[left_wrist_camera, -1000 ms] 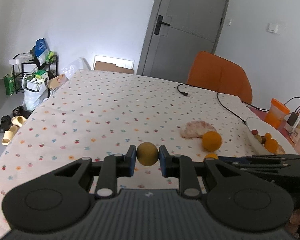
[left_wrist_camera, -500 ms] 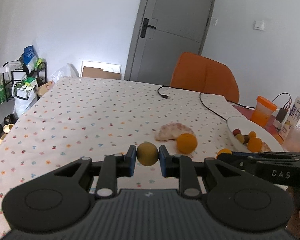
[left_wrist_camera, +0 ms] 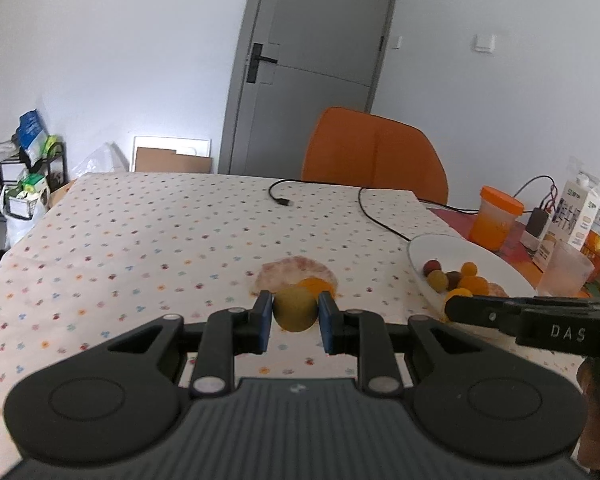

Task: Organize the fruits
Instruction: 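Carry both fruits over the white plate and open both grippers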

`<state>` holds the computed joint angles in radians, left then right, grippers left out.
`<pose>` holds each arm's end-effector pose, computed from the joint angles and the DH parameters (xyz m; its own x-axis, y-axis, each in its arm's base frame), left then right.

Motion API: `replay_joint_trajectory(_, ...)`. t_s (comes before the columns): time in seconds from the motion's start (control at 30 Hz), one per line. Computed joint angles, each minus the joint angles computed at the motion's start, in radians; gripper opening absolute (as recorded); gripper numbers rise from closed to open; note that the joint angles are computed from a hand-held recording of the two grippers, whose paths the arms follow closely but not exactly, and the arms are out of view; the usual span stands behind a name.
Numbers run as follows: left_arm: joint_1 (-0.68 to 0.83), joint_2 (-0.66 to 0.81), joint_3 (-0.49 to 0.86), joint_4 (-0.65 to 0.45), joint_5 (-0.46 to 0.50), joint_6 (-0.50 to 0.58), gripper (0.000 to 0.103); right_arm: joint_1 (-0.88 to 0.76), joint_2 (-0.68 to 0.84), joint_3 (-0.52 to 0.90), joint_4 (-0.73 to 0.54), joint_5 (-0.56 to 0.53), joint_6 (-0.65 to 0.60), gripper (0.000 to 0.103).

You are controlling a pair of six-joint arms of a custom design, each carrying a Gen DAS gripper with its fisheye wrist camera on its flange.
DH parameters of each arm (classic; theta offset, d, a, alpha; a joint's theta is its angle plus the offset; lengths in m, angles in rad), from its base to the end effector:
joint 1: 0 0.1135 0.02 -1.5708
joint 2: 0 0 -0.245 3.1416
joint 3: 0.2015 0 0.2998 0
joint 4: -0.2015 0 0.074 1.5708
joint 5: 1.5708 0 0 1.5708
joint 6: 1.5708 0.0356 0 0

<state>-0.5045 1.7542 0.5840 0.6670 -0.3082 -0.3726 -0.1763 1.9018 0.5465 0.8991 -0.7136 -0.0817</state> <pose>0.2933 -0.1496 0.0553 -0.4762 -0.1333 -0.8692 0.0587 0.9814 -0.1827 0.3109 -0.0317 0.0266 -0.3959 0.0079 -0.9183 -0.4798 0.8508 0.2141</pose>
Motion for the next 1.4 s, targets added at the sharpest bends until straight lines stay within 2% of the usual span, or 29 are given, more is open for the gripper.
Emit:
replay_joint_trajectory(0.47,-0.068,0.094,0.129,-0.027,0.021,0.026,0.023,-0.131,0.029,0.013,0.023,-0.019,0.016,0.022)
replay_joint_trajectory(0.9,-0.107,0.207,0.288,-0.080,0.063,0.049,0.023,-0.245,0.128,0.077,0.072,-0.039,0.043,0.022)
replay_joint_trajectory(1.4,-0.150,0.367,0.542,-0.210,0.095,0.083,0.023,-0.314,0.220,0.168,0.104,-0.013,0.101,0.022)
